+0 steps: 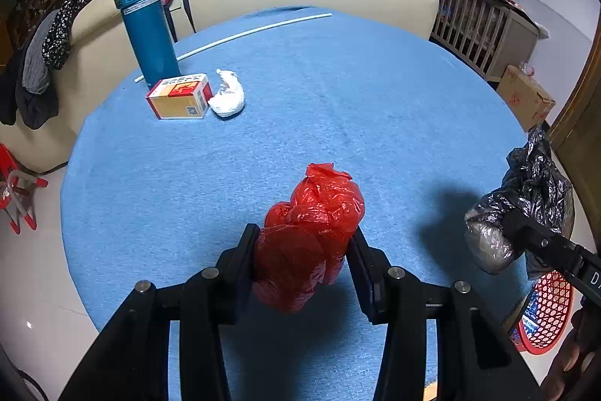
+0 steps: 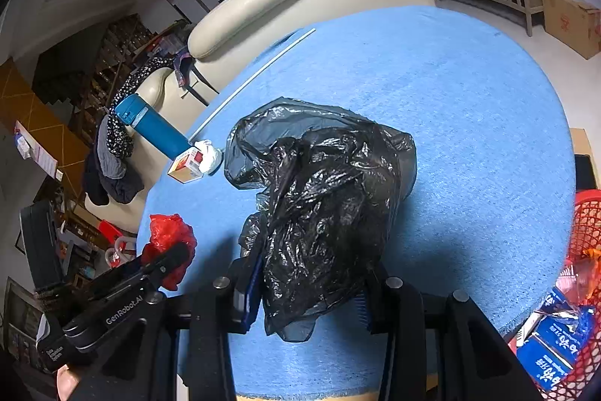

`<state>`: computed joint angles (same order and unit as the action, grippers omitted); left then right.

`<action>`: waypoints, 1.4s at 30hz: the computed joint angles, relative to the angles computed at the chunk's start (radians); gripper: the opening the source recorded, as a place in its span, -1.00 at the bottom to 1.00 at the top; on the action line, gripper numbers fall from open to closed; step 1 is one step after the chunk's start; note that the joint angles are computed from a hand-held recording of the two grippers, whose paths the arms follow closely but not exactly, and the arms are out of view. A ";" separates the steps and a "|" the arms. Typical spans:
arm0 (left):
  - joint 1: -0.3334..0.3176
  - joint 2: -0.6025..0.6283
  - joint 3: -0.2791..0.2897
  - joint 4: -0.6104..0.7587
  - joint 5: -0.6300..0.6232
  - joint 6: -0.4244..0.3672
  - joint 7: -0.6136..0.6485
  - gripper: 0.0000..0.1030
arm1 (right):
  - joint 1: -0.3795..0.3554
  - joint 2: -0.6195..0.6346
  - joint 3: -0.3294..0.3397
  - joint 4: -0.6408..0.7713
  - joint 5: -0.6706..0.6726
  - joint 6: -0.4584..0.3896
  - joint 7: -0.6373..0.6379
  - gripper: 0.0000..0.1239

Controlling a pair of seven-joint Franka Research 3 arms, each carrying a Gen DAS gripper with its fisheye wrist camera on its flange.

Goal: Collect trash
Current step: 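Lift both bags off the table and carry them toward the red basket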

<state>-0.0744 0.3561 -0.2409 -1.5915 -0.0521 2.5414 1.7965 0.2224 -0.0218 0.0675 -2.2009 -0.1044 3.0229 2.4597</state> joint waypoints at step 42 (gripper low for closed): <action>-0.064 0.014 0.010 -0.020 0.141 -0.008 -0.062 -0.07 | 0.038 0.039 -0.043 -0.039 0.138 0.112 -0.030 -0.31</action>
<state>-0.1383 0.3701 -0.2308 -1.6112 0.0893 2.5336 1.7350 0.2603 0.0168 0.0250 -2.2399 0.0337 3.1352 2.4301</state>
